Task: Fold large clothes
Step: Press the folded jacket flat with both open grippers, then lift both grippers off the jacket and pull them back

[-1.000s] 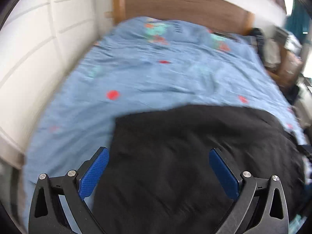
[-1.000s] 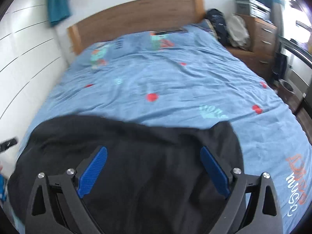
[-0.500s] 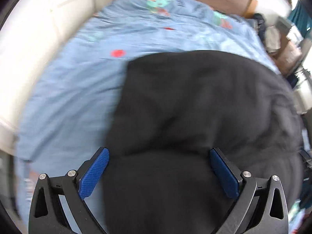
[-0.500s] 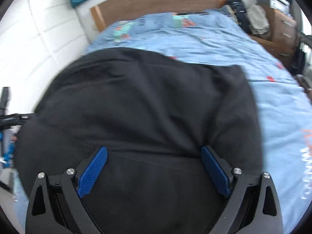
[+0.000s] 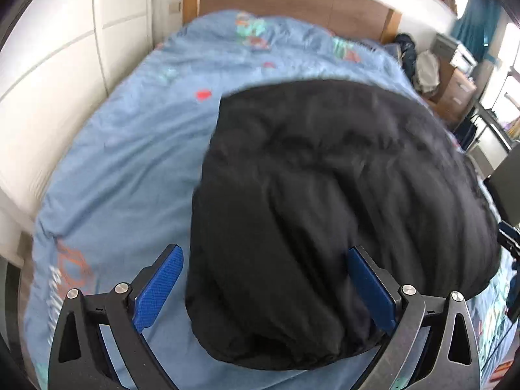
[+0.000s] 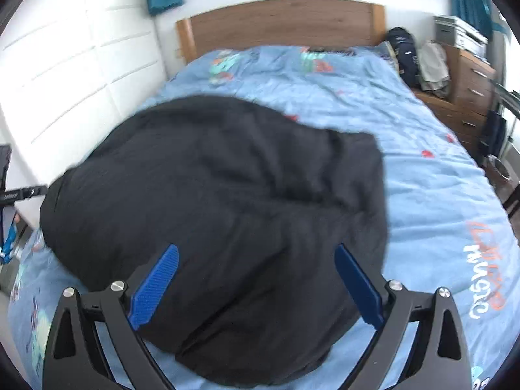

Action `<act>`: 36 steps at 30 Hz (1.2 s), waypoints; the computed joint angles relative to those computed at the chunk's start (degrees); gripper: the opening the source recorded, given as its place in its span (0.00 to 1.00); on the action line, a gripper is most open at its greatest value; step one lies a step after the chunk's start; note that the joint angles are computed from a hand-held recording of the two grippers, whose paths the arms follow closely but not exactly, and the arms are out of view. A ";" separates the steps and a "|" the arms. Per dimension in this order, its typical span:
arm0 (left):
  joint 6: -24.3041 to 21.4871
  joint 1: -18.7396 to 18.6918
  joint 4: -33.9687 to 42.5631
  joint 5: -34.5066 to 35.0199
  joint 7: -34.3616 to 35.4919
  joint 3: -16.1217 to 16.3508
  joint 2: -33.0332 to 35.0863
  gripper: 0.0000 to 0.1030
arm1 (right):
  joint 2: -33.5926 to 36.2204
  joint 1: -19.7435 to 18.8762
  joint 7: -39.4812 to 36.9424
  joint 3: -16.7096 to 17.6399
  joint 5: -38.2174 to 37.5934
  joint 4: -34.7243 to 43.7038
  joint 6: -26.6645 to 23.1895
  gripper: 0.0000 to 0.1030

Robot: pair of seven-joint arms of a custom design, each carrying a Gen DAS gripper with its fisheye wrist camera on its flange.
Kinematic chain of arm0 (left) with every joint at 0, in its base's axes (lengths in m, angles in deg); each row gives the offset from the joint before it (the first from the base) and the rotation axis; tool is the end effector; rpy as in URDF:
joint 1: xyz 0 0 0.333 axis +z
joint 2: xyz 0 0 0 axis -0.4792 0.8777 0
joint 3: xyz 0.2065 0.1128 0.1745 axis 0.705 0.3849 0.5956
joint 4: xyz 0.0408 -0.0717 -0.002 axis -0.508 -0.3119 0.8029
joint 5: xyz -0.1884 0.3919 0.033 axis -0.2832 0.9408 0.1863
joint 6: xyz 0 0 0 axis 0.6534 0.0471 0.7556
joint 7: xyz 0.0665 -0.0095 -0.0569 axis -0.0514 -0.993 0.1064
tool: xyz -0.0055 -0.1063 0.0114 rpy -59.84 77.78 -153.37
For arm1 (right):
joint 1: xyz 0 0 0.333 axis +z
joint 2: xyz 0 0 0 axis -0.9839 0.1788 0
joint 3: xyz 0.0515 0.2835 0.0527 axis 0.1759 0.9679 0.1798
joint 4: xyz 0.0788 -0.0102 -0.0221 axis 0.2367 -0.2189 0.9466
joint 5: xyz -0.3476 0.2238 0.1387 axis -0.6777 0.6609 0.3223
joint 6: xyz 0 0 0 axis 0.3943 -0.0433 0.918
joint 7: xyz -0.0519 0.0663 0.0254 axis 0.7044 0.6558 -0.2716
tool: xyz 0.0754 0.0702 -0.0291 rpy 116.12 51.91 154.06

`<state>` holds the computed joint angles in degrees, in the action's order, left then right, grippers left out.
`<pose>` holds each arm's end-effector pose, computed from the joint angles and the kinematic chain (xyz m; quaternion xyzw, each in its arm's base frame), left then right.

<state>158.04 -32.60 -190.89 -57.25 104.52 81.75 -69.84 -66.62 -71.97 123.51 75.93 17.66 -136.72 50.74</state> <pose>0.5550 -0.1023 0.5970 -0.8090 0.4998 -0.2120 0.2253 0.7048 0.1242 0.6168 -0.8099 0.4282 -0.1454 0.3736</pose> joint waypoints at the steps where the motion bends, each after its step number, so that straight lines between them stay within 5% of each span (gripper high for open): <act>1: -0.94 0.22 -0.28 -0.23 -1.35 -0.10 0.25 0.97 | -0.05 0.41 1.46 -0.33 -1.61 -0.76 -0.24 0.94; 5: 0.49 0.28 -4.15 -1.48 -4.89 0.04 -3.79 0.97 | -0.32 0.44 7.07 -1.63 -5.22 -2.82 -1.00 0.94; 12: -4.89 -0.33 -6.06 5.12 -12.97 -3.87 -11.20 0.97 | -8.31 -0.64 10.61 -2.64 -8.65 -11.16 0.57 0.94; 22: -19.48 -4.88 -4.27 18.08 -24.00 -13.78 -17.73 0.97 | -26.55 -0.90 4.58 -2.92 -3.08 -27.08 1.62 0.95; 36: -36.03 -12.68 1.81 27.48 -30.18 -21.96 -17.20 0.99 | -46.70 -0.61 3.15 -3.35 -0.55 -44.30 -0.18 0.95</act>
